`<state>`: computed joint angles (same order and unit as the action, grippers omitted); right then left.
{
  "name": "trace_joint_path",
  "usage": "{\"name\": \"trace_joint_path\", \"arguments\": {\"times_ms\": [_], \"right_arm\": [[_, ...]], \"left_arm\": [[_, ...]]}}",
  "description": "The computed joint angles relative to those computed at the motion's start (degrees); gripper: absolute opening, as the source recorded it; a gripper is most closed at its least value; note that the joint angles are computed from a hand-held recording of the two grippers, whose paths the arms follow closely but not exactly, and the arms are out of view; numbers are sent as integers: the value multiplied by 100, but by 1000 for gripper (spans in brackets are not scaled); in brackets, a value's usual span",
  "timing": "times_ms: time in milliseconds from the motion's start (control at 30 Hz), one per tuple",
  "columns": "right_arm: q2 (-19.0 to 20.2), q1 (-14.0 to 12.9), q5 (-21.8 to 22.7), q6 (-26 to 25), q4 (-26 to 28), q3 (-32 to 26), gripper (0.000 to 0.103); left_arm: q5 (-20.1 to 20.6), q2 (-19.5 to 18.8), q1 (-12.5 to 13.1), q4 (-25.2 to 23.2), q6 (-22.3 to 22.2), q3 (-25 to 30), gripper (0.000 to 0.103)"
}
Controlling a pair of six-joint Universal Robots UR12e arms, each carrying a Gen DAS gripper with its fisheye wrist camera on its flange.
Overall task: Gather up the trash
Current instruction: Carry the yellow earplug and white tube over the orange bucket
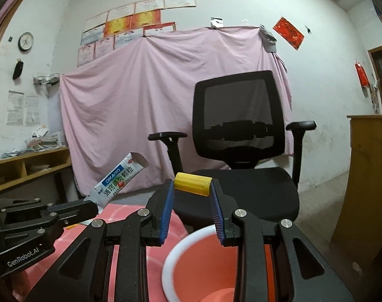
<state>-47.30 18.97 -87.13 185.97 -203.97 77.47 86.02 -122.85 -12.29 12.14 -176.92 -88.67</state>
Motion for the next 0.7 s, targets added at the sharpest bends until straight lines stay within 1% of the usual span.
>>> {"name": "trace_joint_path", "arguments": {"times_ms": [133, 300, 433, 533, 567, 600, 700], "right_arm": [[-23, -44, -47, 118, 147, 26, 27], [-36, -77, -129, 234, 418, 22, 27], [-45, -105, -159, 325, 662, 11, 27], [-46, -115, -217, 367, 819, 4, 28], [-49, -118, -240, 385, 868, 4, 30], [-48, -120, -251, 404, 886, 6, 35], [-52, -130, -260, 486, 914, 12, 37]], "left_arm": [[-145, -57, -5, -190, -60, 115, 0], [-387, -122, -2, -578, -163, 295, 0], [-632, -170, 31, -1001, -443, 459, 0], [-715, -211, 50, -1303, -640, 592, 0], [-738, -214, 57, -1373, -691, 613, 0], [-775, -226, 71, -1471, -752, 651, 0], [-815, -225, 94, -1636, -845, 679, 1]]}}
